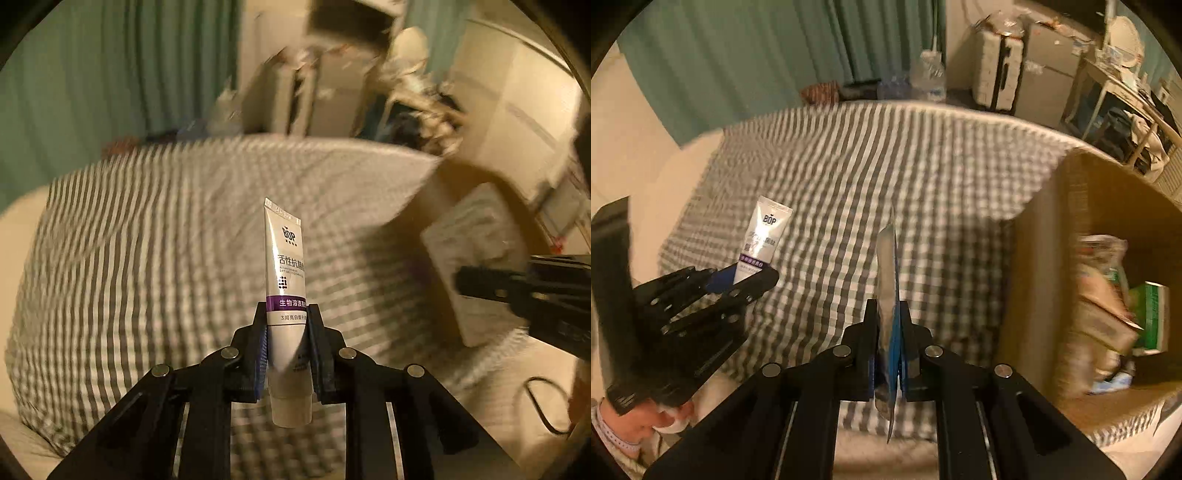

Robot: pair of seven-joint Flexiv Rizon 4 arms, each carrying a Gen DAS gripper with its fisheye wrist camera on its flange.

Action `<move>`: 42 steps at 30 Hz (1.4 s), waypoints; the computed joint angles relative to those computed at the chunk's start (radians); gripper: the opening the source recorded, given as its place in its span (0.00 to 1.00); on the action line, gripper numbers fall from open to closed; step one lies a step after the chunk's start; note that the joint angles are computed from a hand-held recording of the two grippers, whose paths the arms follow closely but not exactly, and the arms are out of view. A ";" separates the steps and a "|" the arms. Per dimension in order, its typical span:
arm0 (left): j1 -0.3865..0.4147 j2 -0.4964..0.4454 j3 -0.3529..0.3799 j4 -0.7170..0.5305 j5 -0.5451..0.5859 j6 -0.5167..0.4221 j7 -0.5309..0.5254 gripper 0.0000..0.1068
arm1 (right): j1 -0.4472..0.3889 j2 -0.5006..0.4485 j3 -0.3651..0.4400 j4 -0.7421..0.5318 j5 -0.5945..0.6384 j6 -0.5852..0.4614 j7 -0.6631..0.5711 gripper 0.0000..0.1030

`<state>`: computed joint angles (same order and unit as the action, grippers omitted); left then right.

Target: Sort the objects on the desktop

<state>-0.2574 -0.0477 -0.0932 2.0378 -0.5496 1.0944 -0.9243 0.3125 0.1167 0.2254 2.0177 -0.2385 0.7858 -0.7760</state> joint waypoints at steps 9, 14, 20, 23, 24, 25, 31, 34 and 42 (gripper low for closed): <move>-0.153 0.003 -0.110 -0.229 0.061 -0.104 -0.156 0.18 | -0.160 0.318 -0.077 0.011 0.002 -0.183 -0.101 0.08; -0.244 -0.115 -0.110 -0.353 0.343 -0.099 -0.514 0.20 | -0.240 0.329 -0.148 0.036 0.088 -0.208 -0.163 0.08; -0.333 -0.153 -0.044 -0.458 0.694 -0.153 -0.834 0.96 | -0.332 0.310 -0.140 0.107 0.083 -0.017 -0.142 0.88; -0.319 -0.122 -0.039 -0.445 0.756 -0.110 -0.887 0.96 | -0.362 0.327 -0.134 0.124 0.025 0.038 -0.148 0.88; -0.310 -0.102 -0.036 -0.440 0.763 -0.122 -0.897 0.96 | -0.364 0.338 -0.131 0.119 0.022 0.028 -0.147 0.88; -0.294 -0.081 -0.034 -0.423 0.755 -0.115 -0.900 0.96 | -0.367 0.359 -0.118 0.131 0.019 0.024 -0.138 0.88; -0.192 0.054 -0.001 -0.211 0.805 0.085 -1.050 0.96 | -0.427 0.515 0.025 0.336 -0.096 0.215 0.030 0.97; -0.143 0.106 -0.004 -0.096 0.890 0.140 -1.123 0.96 | -0.427 0.560 0.122 0.471 -0.145 0.313 0.186 0.98; -0.068 0.152 -0.040 0.007 0.878 0.180 -1.074 0.96 | -0.336 0.518 0.123 0.476 -0.283 0.268 0.241 0.98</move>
